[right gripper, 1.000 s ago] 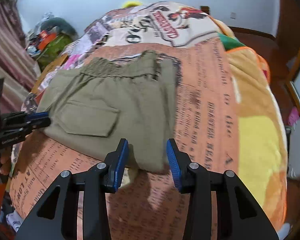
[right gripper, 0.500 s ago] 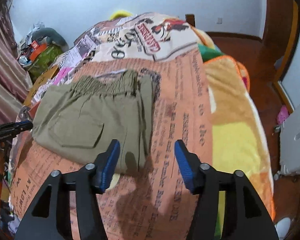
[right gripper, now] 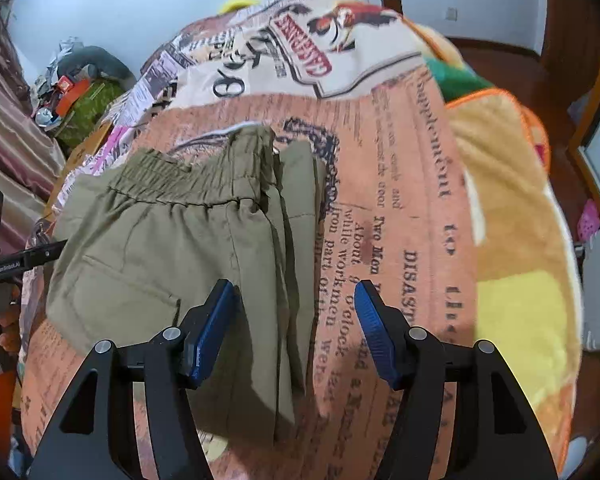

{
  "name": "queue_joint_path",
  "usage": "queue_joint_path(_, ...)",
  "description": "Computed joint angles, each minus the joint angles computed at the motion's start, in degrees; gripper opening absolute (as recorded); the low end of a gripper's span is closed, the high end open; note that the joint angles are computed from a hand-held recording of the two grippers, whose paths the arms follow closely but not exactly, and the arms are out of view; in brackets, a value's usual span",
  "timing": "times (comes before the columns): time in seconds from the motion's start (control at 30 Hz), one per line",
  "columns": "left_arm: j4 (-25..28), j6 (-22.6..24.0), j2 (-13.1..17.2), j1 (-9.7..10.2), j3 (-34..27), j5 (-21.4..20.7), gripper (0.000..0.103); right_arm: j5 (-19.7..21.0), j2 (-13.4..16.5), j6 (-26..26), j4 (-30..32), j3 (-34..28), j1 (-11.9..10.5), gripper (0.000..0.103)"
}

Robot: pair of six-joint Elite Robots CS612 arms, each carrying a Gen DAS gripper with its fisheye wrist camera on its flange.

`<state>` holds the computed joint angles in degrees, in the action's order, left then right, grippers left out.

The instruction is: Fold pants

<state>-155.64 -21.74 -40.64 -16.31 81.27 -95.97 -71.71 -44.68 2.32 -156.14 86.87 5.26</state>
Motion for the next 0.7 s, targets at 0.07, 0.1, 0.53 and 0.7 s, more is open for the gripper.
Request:
queue_joint_path(0.07, 0.03, 0.09, 0.49, 0.16, -0.8, -0.67, 0.061, 1.99, 0.66, 0.65, 0.3, -0.6, -0.36, 0.059)
queue_joint_path(0.1, 0.07, 0.11, 0.75, 0.23, -1.21, -1.01, 0.061, 2.92, 0.97, 1.08, 0.45, -0.97, -0.53, 0.059)
queue_joint_path(0.53, 0.92, 3.73, 1.89, -1.78, -3.76, 5.95, 0.034, 7.19, 3.1, 0.78, 0.71, -3.91, -0.6, 0.053)
queue_joint_path(0.7, 1.65, 4.75, 1.57, -2.43, -3.81, 8.95, 0.025, 5.68, 3.15, -0.04, -0.21, -4.24, -0.08, 0.037)
